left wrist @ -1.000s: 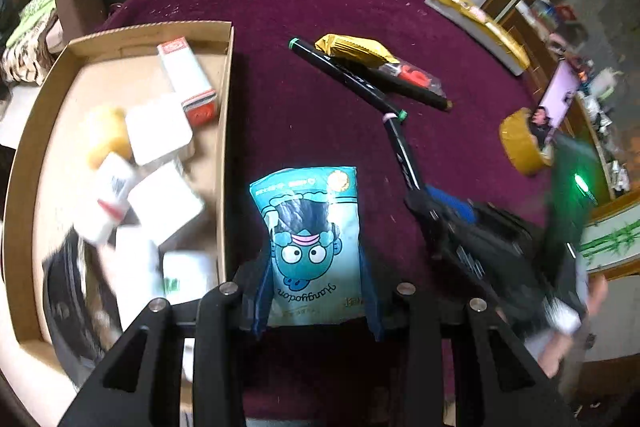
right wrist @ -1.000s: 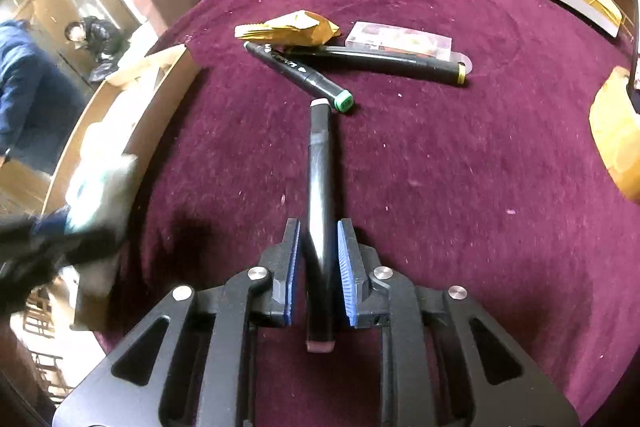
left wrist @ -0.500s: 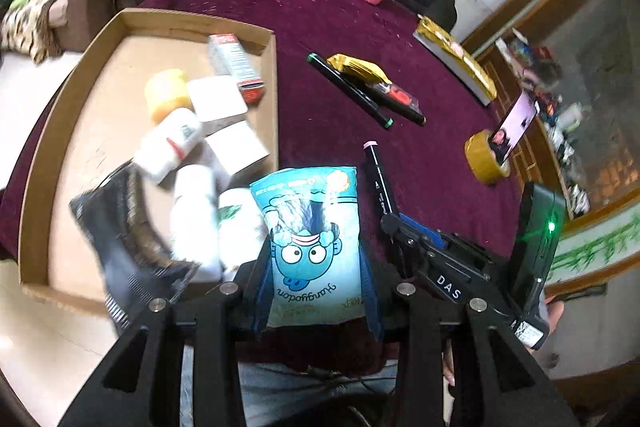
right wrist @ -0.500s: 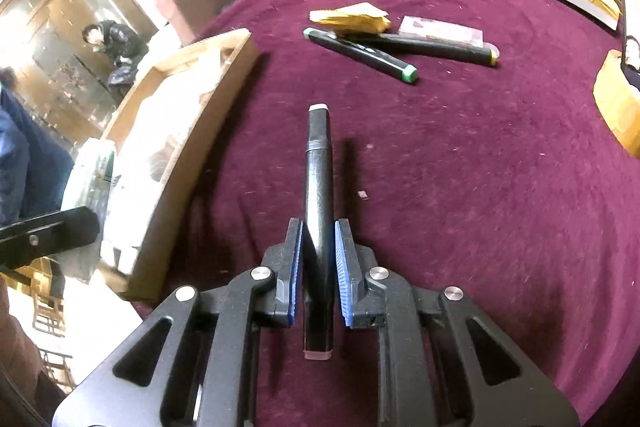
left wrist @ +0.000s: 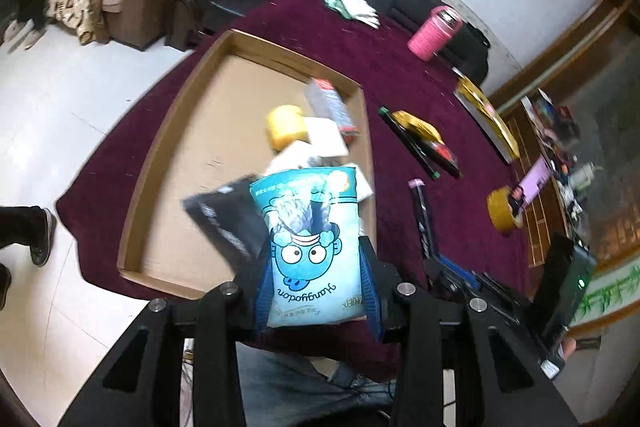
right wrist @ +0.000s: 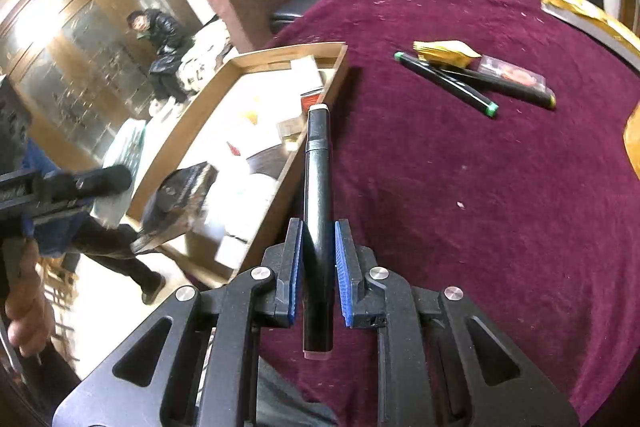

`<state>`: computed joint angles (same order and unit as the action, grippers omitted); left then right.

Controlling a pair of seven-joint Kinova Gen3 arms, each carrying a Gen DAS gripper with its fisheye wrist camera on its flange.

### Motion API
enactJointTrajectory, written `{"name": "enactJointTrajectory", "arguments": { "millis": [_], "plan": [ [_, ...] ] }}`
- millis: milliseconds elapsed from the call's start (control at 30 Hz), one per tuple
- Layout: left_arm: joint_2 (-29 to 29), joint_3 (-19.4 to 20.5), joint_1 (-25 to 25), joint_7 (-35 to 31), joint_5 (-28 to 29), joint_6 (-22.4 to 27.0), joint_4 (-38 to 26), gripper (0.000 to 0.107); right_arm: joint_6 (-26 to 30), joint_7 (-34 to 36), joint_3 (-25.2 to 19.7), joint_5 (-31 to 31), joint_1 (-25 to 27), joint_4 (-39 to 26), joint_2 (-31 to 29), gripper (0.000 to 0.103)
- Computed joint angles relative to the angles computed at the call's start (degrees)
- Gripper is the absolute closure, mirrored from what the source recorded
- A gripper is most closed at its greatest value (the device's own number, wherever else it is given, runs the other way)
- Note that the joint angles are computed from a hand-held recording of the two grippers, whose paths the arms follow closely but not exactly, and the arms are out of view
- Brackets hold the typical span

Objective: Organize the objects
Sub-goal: 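Carry the black marker and snack bag over the cardboard tray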

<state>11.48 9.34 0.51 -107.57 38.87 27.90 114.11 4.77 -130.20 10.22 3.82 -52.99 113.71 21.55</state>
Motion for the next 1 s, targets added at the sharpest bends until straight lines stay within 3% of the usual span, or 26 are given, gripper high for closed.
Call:
{"name": "enactJointTrajectory", "arguments": {
  "millis": [233, 367, 500, 800, 1000],
  "plan": [
    [2.44, -1.95, -0.10, 4.59, -4.36, -0.03, -1.57, 0.070, 1.08, 2.89, -3.60, 1.51, 2.66, -3.25, 0.38, 0.088],
    [3.52, -1.62, -2.06, 5.69, -5.07, -1.01, -1.41, 0.070, 2.93, 7.07, -11.65, 0.71, 10.43, -7.46, 1.63, 0.088],
    [4.84, -1.26, -4.23, 5.86, -5.06, -0.79, -1.58, 0.070, 6.64, 10.84, -15.50, 0.18, 13.81, -13.38, 4.56, 0.088],
    [7.46, -1.65, -5.22, 8.63, -8.49, 0.63, -4.91, 0.070, 12.22, 16.15, -18.35, -1.78, 15.93, -22.42, 9.53, 0.087],
    [10.06, -2.73, -3.16, 13.18, -13.69, 1.55, -8.22, 0.070, 15.24, 19.11, -19.22, -3.34, 17.41, -26.97, 12.20, 0.087]
  ]
}}
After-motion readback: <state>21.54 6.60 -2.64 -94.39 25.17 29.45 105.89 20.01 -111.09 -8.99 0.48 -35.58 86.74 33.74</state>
